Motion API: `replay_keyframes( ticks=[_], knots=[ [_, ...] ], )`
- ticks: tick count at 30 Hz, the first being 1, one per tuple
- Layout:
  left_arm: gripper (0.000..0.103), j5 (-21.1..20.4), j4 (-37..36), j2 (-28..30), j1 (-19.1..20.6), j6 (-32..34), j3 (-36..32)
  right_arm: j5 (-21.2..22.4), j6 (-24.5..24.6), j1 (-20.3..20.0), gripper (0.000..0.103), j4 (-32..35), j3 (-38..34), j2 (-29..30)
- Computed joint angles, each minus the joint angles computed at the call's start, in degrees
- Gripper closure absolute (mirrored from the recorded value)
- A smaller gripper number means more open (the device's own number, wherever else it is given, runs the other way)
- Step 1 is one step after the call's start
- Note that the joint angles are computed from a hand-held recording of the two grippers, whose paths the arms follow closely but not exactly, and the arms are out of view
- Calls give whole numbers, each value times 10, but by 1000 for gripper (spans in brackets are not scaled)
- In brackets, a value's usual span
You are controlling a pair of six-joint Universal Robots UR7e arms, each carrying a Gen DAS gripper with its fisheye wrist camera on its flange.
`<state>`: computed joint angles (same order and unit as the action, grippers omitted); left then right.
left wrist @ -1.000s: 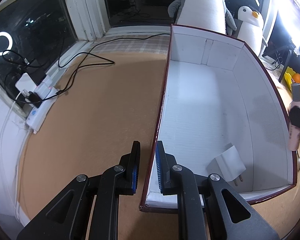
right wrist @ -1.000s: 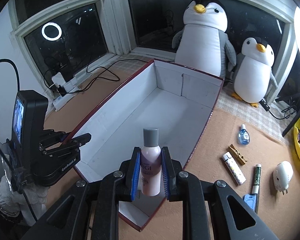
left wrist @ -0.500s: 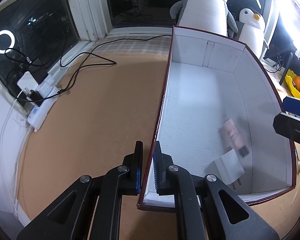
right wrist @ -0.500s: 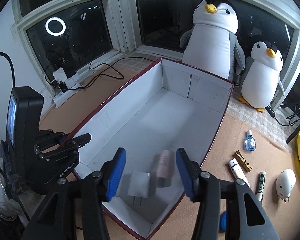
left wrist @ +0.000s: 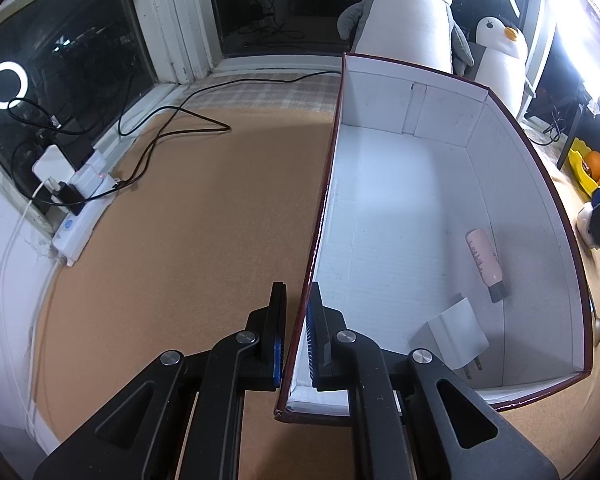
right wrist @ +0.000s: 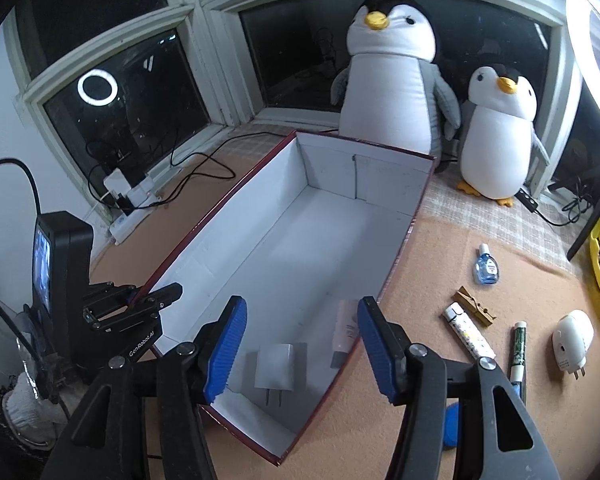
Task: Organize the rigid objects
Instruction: 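Carry the bottle into the red box and open the right gripper, then move the right tool back toward the grey spoon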
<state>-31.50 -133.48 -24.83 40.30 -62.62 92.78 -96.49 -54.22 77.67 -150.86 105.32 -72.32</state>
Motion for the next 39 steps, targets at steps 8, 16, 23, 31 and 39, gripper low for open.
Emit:
replay_keyframes(
  ticks=[8, 16, 23, 31, 39],
  knots=[
    [95, -2, -10, 0, 1, 13, 1, 18, 30, -35, 41, 11, -16, -32],
    [95, -5, -19, 1, 3, 29, 1, -2, 59, -88, 32, 7, -38, -49],
    [95, -12, -27, 0, 4, 45, 2, -37, 66, -120, 32, -5, -42, -47],
    [95, -19, -32, -1, 6, 65, 1, -76, 90, -155, 32, -36, -44, -33],
    [95, -26, -35, -1, 9, 73, -1, -119, 74, -162, 35, -55, -62, -12]
  ],
)
